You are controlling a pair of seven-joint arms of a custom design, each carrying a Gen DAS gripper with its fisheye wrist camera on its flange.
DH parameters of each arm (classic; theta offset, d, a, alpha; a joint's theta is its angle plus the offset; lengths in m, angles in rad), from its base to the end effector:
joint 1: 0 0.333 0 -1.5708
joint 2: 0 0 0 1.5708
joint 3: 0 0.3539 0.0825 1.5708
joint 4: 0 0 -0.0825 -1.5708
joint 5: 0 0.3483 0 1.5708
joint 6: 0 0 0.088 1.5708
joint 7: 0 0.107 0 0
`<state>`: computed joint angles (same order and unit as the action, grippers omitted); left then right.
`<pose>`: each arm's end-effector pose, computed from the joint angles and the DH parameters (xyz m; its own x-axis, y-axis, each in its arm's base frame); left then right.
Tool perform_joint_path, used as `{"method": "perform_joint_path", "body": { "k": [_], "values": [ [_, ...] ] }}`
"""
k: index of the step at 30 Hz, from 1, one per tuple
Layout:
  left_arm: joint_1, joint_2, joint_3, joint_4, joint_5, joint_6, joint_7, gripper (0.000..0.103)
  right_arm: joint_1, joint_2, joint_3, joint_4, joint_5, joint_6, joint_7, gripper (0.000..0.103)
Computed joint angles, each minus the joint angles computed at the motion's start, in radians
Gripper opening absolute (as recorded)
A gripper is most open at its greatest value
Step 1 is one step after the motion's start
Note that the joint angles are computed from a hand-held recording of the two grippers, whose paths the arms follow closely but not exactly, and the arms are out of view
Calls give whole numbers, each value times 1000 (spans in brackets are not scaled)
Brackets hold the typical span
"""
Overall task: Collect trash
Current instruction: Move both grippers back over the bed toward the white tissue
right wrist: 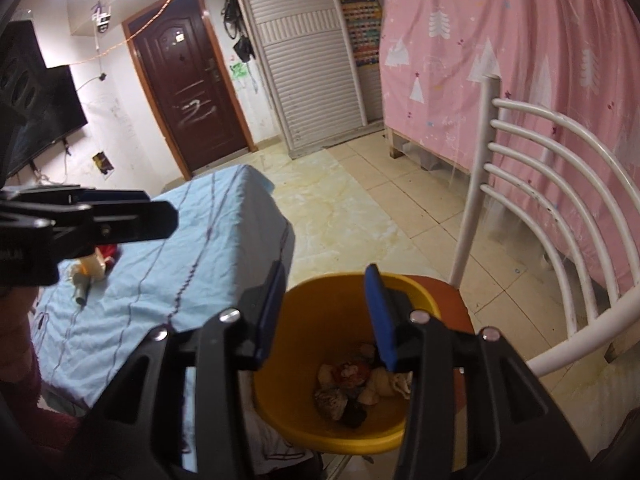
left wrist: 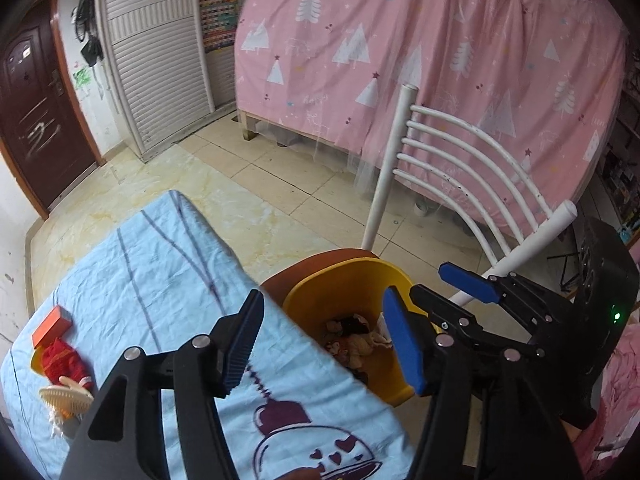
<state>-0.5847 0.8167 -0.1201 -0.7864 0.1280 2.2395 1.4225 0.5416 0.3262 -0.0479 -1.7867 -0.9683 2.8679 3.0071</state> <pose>0.6419 -0.4760 0.5546 -0.5237 -0.8506 0.0481 -0.6983 0.3962 -0.5962 0.5550 0.3556 0.4939 0.0152 -0.9760 -0.2172 -0.6420 0.1570 -0.7505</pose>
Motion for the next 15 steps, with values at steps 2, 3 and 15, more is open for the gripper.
{"method": "perform_joint_path", "body": {
  "k": [2, 3, 15],
  "values": [
    [16, -49, 2, -87, -2, 48, -13, 54, -2, 16, 17, 27, 25, 1, -37, 40],
    [29, -81, 1, -142, -6, 77, -22, 54, 0, 27, 22, 44, 39, -2, -58, 40],
    [139, -292, 18, -486, 10, 276, -95, 54, 59, 190, 62, 293, 275, -54, -359, 41]
  ]
}}
